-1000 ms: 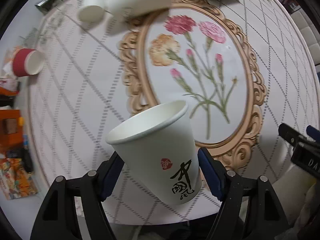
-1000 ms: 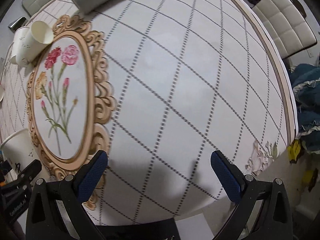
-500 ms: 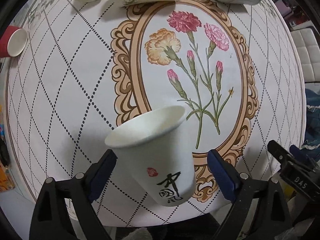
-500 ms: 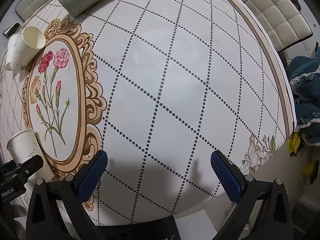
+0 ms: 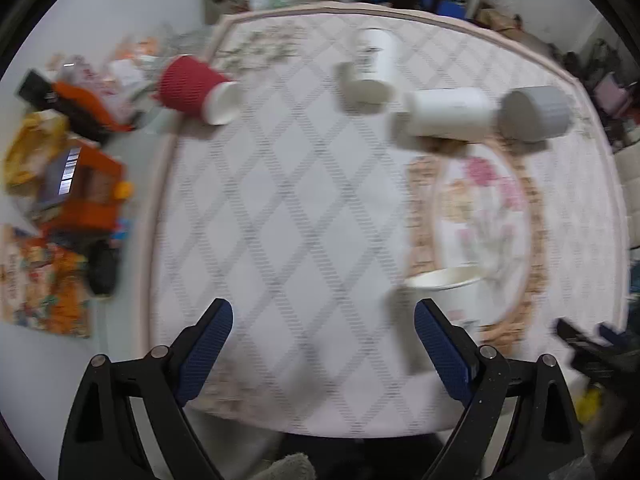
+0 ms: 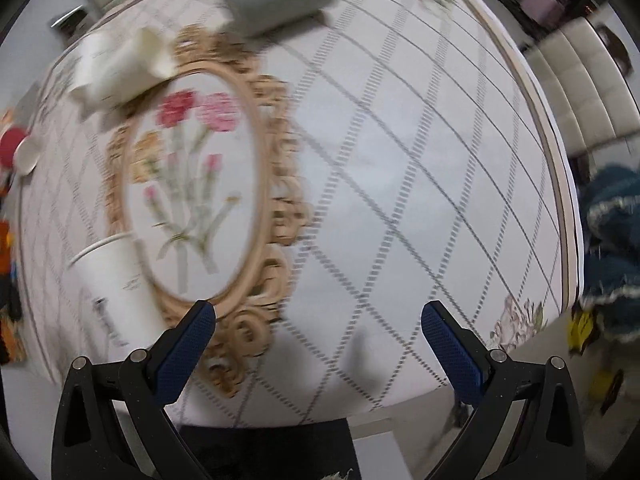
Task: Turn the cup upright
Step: 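Grasp the white cup with the right gripper while the left gripper releases it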
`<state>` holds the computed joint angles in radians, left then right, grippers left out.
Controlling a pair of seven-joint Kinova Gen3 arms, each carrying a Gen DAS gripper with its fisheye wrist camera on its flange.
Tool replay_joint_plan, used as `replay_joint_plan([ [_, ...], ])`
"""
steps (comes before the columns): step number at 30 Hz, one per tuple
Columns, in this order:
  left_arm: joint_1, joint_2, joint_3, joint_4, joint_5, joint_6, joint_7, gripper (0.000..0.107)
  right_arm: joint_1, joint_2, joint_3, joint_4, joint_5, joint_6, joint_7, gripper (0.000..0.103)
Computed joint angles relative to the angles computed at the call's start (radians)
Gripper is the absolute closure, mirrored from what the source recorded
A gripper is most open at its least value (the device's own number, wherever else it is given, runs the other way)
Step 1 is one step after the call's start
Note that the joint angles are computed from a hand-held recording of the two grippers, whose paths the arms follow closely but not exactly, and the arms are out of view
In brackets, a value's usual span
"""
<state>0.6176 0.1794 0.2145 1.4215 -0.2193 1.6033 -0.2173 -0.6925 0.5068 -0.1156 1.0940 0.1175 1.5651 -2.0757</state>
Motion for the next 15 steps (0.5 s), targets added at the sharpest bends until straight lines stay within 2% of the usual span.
replay_joint_plan([
  [2, 0.015, -0.013, 0.009, 0.040, 0.008, 0.012, 0.038, 0.014, -0.035, 0.019, -0.014, -0.059, 0.009, 0.034, 0.024, 0.000],
  [6, 0.019, -0.026, 0.019, 0.139, 0.049, -0.036, 0.110, 0.015, -0.123, 0.069, -0.029, -0.149, 0.019, 0.067, 0.057, 0.000],
  [10, 0.011, -0.040, 0.024, 0.228, 0.085, -0.092, 0.142, 0.015, -0.181, 0.109, -0.027, -0.202, 0.016, 0.087, 0.091, 0.000],
  [15, -0.003, -0.062, 0.033, 0.296, 0.115, -0.130, 0.147, 0.015, -0.226, 0.170, -0.012, -0.265, 0.007, 0.121, 0.106, 0.007],
])
